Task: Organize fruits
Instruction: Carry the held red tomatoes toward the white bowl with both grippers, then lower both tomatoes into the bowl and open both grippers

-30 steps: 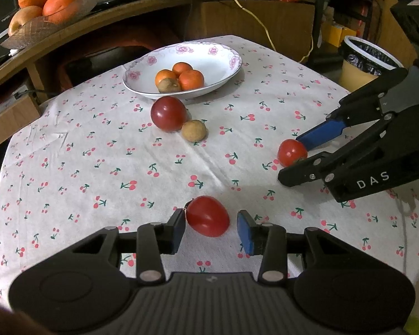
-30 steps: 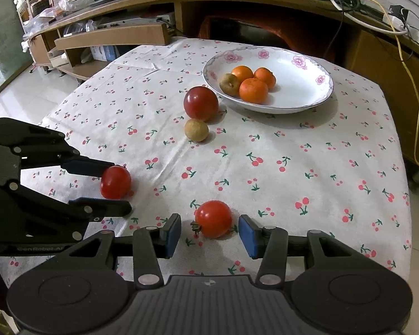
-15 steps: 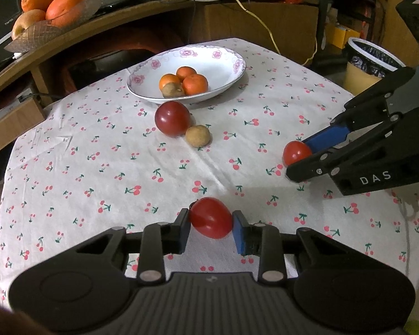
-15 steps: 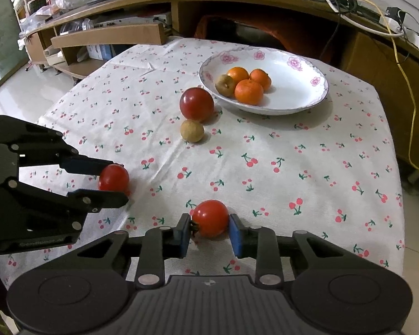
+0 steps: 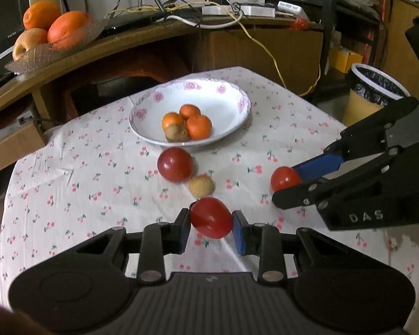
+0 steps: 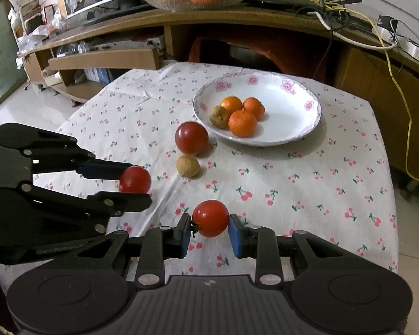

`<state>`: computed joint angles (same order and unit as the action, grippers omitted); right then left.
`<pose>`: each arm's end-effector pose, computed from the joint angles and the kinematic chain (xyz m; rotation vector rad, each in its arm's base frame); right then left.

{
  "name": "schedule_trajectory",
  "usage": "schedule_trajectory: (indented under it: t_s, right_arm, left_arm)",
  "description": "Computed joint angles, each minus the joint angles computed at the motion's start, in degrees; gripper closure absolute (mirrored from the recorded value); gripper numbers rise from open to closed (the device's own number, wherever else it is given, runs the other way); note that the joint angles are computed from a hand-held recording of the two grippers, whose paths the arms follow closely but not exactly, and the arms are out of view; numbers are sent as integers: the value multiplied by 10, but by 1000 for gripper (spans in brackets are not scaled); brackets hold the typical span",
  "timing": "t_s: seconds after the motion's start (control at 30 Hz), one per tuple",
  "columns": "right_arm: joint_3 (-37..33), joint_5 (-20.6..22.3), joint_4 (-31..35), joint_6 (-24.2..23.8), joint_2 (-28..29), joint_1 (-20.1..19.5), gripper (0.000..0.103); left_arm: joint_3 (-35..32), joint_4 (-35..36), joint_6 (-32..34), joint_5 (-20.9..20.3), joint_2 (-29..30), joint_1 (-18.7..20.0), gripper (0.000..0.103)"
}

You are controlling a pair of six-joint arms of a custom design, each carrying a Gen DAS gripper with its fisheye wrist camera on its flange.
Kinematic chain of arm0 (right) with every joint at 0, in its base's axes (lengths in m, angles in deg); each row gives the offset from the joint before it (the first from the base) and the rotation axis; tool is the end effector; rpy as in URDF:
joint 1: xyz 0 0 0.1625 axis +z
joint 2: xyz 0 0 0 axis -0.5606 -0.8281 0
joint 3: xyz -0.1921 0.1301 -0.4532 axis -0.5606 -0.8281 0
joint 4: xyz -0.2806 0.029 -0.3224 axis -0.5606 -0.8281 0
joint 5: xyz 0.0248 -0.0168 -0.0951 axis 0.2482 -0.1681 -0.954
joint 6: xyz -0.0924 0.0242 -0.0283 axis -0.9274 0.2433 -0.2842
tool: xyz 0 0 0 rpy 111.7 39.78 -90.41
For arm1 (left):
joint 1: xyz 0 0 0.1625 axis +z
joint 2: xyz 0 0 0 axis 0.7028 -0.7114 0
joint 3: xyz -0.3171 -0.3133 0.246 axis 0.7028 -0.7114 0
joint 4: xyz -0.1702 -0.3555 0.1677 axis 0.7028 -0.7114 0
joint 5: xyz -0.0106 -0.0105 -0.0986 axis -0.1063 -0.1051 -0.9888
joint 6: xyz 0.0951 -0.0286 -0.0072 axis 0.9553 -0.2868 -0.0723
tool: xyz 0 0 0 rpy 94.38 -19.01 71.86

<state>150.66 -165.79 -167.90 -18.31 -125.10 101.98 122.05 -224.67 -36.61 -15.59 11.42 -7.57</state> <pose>-0.0572 -0.4746 0.1903 0.9465 -2.4398 0.5224 -0.2456 -0.4418 -0.1210 0.8156 2.3165 -0.7165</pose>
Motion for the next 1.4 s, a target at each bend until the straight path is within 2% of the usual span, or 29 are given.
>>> schedule_trajectory:
  t_s: [0.57,0.8,1.0,1.4]
  right_arm:
    - [-17,20,12,34,-9,9,74]
    - [-37,29,22,54,-9,17,74]
    - [-75,33,37,90,3,29,74]
    - [-158,11,46,99,60,47,74]
  left_arm:
    - [-28,-16,26,1,-2,8,66]
    - [-57,-19,59,9,-3,18,66]
    - [-101,-23,101,17,-1,41,66]
    - [-184,-8,163,14,21,94,66]
